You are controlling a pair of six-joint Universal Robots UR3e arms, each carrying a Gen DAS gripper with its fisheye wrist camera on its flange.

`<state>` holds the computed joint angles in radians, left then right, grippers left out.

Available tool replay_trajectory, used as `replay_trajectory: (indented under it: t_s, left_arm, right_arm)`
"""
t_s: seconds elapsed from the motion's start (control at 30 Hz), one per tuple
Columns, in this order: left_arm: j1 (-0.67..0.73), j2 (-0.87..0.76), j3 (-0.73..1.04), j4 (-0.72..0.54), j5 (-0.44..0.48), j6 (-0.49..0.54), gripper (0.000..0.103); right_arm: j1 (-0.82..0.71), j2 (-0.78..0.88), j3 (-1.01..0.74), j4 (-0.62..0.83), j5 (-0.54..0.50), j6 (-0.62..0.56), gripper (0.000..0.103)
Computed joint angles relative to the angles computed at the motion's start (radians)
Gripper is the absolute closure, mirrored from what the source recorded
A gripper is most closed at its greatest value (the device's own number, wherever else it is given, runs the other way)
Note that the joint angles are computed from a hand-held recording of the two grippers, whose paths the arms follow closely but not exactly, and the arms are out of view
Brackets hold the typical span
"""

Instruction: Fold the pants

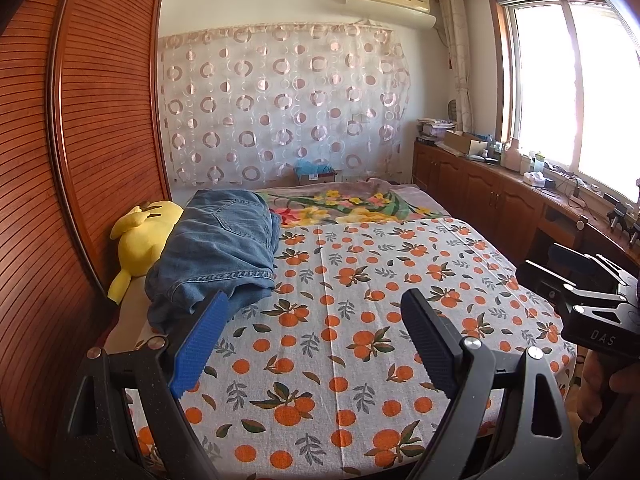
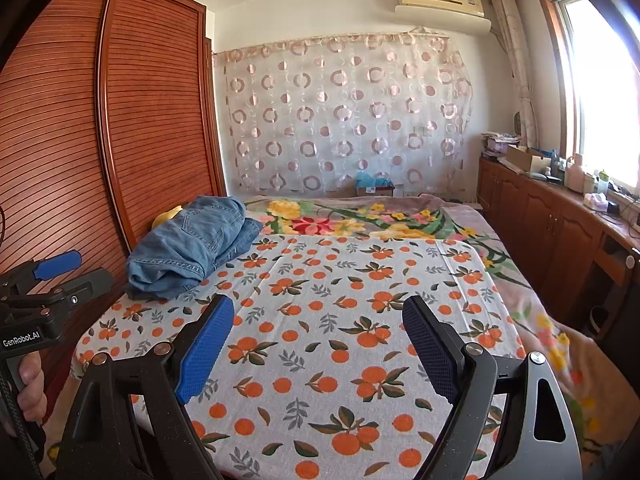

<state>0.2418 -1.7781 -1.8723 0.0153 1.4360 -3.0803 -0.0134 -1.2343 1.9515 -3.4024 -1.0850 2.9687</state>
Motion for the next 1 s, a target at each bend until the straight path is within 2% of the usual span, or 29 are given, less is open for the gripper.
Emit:
replay_trajectory:
  t_s: [1.0]
  left_arm:
    - [-0.008, -0.004, -0.004, 0.012, 0.007, -0.003, 0.015]
  right_arm:
    - [-0.004, -0.002, 0.008, -0.008, 0.002, 0.0, 0.016]
